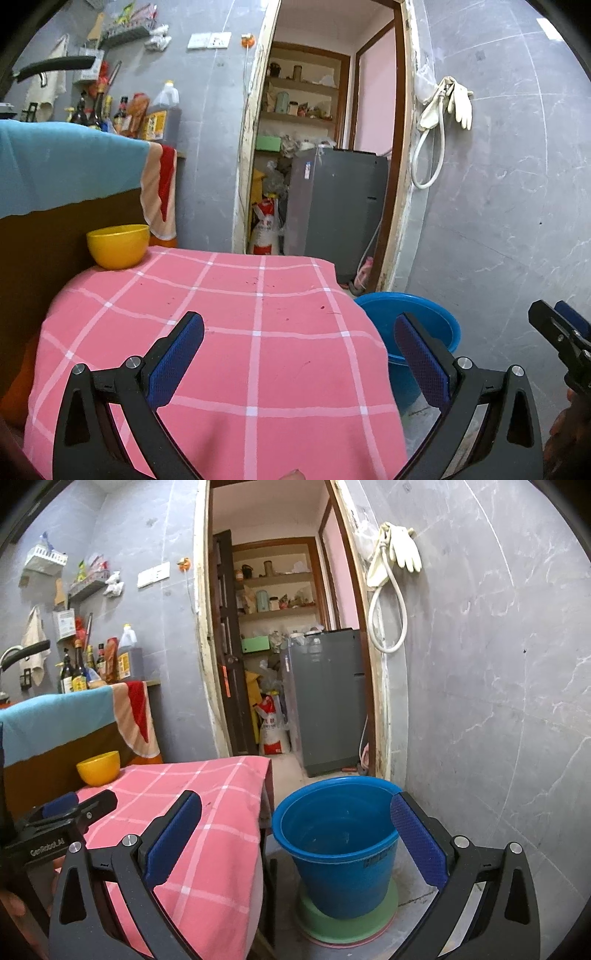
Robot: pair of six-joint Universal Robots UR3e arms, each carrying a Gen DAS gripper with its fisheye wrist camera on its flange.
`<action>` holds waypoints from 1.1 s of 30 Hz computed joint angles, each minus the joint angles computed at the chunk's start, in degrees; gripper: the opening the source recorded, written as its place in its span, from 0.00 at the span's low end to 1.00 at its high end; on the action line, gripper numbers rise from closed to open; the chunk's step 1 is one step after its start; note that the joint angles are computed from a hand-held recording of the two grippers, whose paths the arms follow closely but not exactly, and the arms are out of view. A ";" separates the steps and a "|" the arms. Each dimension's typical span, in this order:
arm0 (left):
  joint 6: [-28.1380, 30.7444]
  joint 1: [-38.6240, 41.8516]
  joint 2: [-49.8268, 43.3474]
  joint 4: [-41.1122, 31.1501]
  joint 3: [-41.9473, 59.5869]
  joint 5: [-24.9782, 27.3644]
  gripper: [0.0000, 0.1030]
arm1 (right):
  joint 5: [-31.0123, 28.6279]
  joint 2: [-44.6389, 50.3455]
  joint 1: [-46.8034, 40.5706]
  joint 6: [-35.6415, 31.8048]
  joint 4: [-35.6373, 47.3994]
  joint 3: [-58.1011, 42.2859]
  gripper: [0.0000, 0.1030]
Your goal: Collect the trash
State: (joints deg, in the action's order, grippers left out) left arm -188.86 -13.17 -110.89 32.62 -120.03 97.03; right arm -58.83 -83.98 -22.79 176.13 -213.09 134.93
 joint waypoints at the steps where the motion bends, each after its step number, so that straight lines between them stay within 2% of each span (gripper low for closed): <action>1: -0.15 -0.53 -0.35 0.99 -0.26 0.73 0.98 | 0.05 0.27 -0.16 0.00 -3.05 1.68 1.00; 9: 0.08 -4.26 -3.09 10.00 -3.79 6.68 0.98 | -0.42 2.57 -1.14 0.51 -16.80 8.56 1.00; 16: -0.62 -5.17 -4.92 13.40 -5.87 8.36 0.98 | -1.59 5.81 -0.94 0.43 -24.39 11.51 1.00; 33: -1.15 -6.32 -6.07 13.76 -5.23 10.25 0.98 | -3.33 8.11 0.64 -0.94 -25.88 11.84 1.00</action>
State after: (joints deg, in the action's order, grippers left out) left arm -190.02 -19.49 -116.97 46.38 -125.26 107.29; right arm -62.16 -75.87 -22.15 175.18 -238.98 146.76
